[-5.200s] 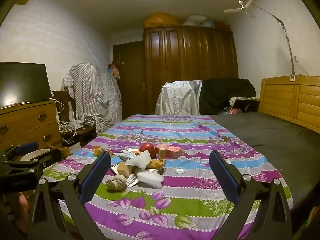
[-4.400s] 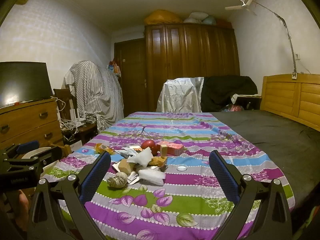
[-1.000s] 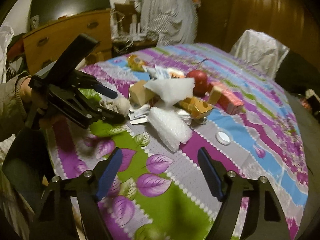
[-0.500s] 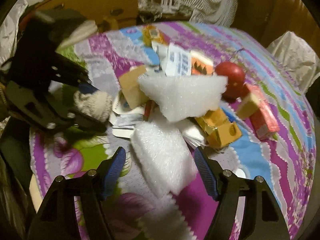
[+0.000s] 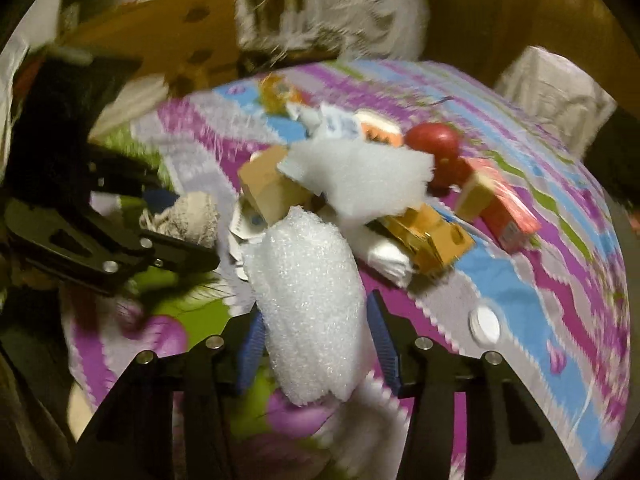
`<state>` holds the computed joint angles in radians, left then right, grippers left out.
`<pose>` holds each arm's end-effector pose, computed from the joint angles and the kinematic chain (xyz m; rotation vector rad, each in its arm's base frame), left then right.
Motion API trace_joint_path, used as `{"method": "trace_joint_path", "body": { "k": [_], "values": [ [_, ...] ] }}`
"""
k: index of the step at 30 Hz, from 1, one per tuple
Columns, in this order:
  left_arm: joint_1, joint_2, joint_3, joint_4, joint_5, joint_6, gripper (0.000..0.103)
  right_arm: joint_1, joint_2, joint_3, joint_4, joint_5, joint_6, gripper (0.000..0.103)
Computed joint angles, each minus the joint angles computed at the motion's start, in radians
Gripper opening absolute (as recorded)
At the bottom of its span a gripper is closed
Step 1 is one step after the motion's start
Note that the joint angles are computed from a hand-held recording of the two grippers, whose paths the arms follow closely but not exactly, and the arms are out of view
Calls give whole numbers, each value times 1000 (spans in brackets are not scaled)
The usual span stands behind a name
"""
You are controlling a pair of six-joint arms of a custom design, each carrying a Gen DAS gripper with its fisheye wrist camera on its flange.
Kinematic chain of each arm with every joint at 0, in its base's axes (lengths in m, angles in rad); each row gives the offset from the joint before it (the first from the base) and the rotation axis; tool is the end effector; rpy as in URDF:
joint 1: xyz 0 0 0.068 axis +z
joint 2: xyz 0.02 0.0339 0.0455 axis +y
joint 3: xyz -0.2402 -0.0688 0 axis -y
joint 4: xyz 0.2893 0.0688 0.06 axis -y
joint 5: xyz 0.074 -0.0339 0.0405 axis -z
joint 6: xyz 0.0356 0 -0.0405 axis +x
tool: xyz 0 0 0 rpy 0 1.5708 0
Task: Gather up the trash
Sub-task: 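Grasp the beige knit cloth with the left tool while the right tool grasps white bubble wrap, then carry the cloth and bubble wrap in both tools over the white bucket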
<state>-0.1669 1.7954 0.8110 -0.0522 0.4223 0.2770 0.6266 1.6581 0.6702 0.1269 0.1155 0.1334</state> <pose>0.3307 -0.0705 0.0483 0.7053 2.4479 -0.5060 0.2629 0.1852 0.0613 -0.5436 2.3730 0.2039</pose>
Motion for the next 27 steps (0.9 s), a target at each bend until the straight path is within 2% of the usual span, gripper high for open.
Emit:
{"method": "trace_joint_path", "body": {
  "k": [2, 5, 8, 9, 11, 14, 18, 20, 22, 24, 26, 27],
  "values": [
    [4, -84, -82, 55, -6, -20, 44, 26, -98, -85, 35, 35, 82, 50],
    [8, -219, -194, 111, -9, -47, 44, 106, -326, -226, 44, 184, 245, 50],
    [10, -380, -293, 137, -6, -75, 44, 208, -480, -285, -11, 369, 376, 50],
    [2, -462, -337, 147, -19, -92, 44, 266, -528, -288, -57, 485, 436, 50],
    [-17, -590, -401, 150, -49, -119, 44, 347, -574, -289, -126, 636, 507, 50],
    [-42, -800, -484, 141, -112, -159, 44, 475, -554, -222, -271, 858, 658, 50],
    [-65, -1059, -550, 68, -196, -205, 44, 602, -491, -122, -518, 1039, 872, 50],
    [-67, -1139, -565, 37, -224, -212, 44, 632, -450, -71, -616, 1087, 960, 50],
    [-62, -1201, -571, 5, -239, -224, 44, 689, -410, -8, -803, 1145, 1142, 50],
    [-56, -1239, -574, -13, -240, -234, 44, 714, -377, 37, -912, 1170, 1242, 50],
    [-58, -1255, -575, -28, -240, -235, 44, 733, -344, 73, -986, 1177, 1319, 50],
    [-60, -1259, -574, -32, -241, -234, 44, 734, -347, 70, -986, 1177, 1320, 50]
  ]
}}
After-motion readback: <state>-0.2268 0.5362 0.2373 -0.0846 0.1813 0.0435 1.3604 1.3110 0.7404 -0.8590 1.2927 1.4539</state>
